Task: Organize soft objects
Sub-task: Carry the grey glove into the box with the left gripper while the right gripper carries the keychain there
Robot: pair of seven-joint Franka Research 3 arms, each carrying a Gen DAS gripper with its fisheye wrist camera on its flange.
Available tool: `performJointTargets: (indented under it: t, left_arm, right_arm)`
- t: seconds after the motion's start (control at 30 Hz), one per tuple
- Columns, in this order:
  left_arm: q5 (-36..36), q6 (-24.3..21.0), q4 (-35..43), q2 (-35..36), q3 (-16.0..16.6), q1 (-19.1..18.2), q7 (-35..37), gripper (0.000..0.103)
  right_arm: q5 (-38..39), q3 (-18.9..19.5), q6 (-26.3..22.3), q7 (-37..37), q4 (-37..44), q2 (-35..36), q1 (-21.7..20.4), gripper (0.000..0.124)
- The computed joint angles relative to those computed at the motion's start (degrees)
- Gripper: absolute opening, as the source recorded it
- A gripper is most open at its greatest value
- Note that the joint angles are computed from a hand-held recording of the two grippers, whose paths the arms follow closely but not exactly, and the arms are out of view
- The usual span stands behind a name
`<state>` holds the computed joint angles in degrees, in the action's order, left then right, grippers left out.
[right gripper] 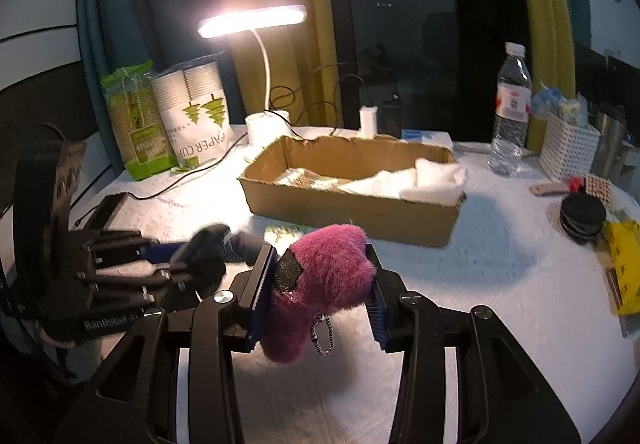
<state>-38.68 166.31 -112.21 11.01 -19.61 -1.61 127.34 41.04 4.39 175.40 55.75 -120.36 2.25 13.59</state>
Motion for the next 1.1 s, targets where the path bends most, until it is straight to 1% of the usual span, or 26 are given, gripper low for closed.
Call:
performJointTargets:
  t: [0.17, 0.23, 0.33, 0.43, 0.5, 0.67, 0.77, 0.83, 1.1]
  left_arm:
    - [-3.1, -1.7, -0.3, 0.0, -0.6, 1.2, 4.9, 0.031]
    - [-4.9, -2.2, -0.4, -0.1, -0.7, 1.5, 7.1, 0.031]
    - [-7.1, -2.4, -0.6, -0.3, -0.1, 1.6, 9.0, 0.031]
    - [-8.1, -2.0, -0.3, 0.0, 0.7, 1.5, 9.4, 0.031]
    - [-8.8, -1.5, -0.3, 0.0, 1.0, 1.6, 9.6, 0.031]
    - [-9.0, 0.3, -0.1, 0.0, 1.6, 2.0, 8.9, 0.031]
    - [-8.2, 0.9, 0.6, 0.2, 1.7, 2.4, 7.6, 0.031]
    - [-7.8, 1.1, 1.2, 0.5, 1.5, 2.7, 7.2, 0.031]
    - [-6.5, 2.1, 4.5, 1.8, 0.4, 3.5, 5.6, 0.031]
  right_arm:
    - [-0.4, 0.6, -1.3, 1.2, 4.1, 3.7, -0.3, 0.044]
    - [-2.9, 0.3, -1.7, 3.5, 5.4, 5.1, -0.2, 0.044]
    - [-11.6, -1.7, -3.4, 10.8, 6.8, 7.0, 1.2, 0.043]
    - [-14.4, -1.4, -4.4, 13.7, 8.0, 8.5, 0.7, 0.043]
    - [-17.2, -2.0, -4.4, 16.1, 8.4, 9.2, 1.1, 0.043]
    - [-20.8, -2.2, -4.9, 19.2, 9.1, 9.8, 0.9, 0.043]
    - [-20.6, -1.3, -4.7, 19.0, 9.2, 9.8, 0.1, 0.044]
    - [-18.9, 0.0, -4.2, 17.1, 9.3, 9.5, -1.0, 0.044]
    - [-15.3, 1.3, -2.6, 12.9, 10.8, 8.5, -1.9, 0.044]
